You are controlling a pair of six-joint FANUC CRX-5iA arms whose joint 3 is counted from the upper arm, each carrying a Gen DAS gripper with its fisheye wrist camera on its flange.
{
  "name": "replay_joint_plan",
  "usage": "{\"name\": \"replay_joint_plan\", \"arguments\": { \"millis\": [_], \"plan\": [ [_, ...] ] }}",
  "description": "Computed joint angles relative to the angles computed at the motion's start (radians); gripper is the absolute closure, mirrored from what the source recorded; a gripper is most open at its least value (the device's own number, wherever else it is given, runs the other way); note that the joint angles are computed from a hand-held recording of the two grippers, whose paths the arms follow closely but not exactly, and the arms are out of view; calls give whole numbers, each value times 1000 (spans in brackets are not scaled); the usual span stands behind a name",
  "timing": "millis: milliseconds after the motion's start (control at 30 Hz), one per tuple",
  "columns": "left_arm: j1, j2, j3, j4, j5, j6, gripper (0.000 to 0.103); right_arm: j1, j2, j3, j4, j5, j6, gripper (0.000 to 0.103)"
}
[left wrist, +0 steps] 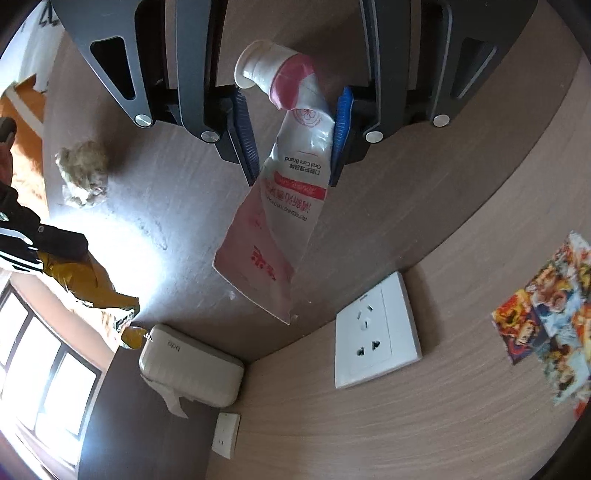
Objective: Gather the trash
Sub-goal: 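Lift the tube and chip bag and carry them to the white bin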
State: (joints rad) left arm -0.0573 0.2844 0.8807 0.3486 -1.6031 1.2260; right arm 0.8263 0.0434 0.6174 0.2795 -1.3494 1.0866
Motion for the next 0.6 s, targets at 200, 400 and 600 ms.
{"name": "replay_joint_plan", "arguments": {
  "millis": [200, 400, 600],
  "plan": [
    [-2, -25, 1, 16, -13, 5, 69, 37, -45, -57, 65, 5, -70, 87],
    [-23, -41, 25, 35, -34, 11, 69, 106, -94, -98, 155, -25, -143, 87],
    [-53, -36, 94, 116, -68, 20, 69, 206, -162, -153, 287, -78, -245, 87]
  ]
}}
